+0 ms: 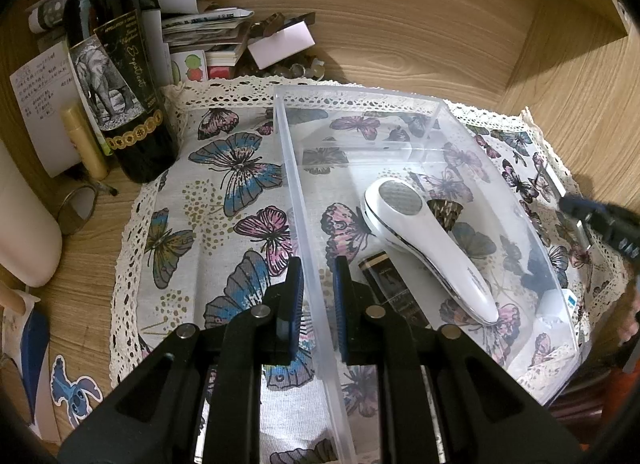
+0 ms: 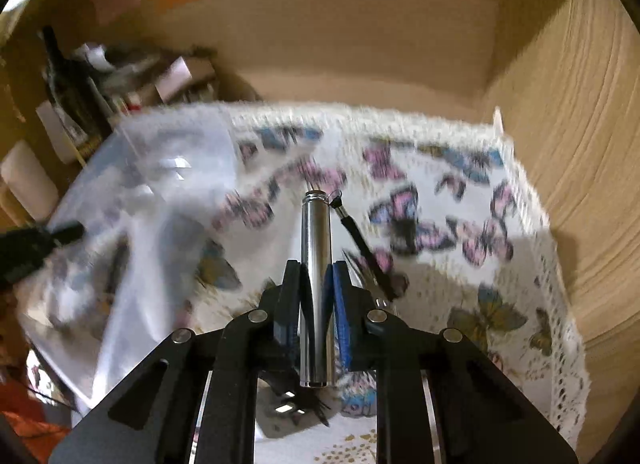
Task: Organize rigid objects
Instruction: 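Lift the strapped metal cylinder and lower it into the box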
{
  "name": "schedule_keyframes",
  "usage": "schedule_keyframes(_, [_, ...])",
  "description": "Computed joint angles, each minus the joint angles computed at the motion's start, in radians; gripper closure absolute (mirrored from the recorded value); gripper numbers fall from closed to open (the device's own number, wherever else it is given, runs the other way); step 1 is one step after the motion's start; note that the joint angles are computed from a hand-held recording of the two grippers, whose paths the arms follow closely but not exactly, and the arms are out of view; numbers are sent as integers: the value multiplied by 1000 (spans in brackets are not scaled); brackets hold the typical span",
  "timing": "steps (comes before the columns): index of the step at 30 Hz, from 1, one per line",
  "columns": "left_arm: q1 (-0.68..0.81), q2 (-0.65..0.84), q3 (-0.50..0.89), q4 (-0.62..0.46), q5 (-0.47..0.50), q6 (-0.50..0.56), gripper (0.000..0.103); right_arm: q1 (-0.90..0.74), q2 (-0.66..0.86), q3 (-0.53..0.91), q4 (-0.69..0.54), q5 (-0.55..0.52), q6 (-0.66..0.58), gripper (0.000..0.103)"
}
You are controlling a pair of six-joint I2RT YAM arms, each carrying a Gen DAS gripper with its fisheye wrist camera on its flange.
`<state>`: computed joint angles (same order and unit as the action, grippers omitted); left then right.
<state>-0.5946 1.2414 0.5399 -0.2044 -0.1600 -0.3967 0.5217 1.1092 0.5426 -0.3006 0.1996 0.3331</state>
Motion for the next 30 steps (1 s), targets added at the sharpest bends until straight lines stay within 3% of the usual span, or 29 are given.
schedule_keyframes(5, [0,1,1,1,0,2,90,68,-55,44,1,22,17,89])
schedule_keyframes(12, [-1,1,1,1,-2,-1,90,199,-13,105,64,38,19,89])
schedule_keyframes(30, [-5,6,6,3,0,-6,90,303,410,285,92,-100,-17,88])
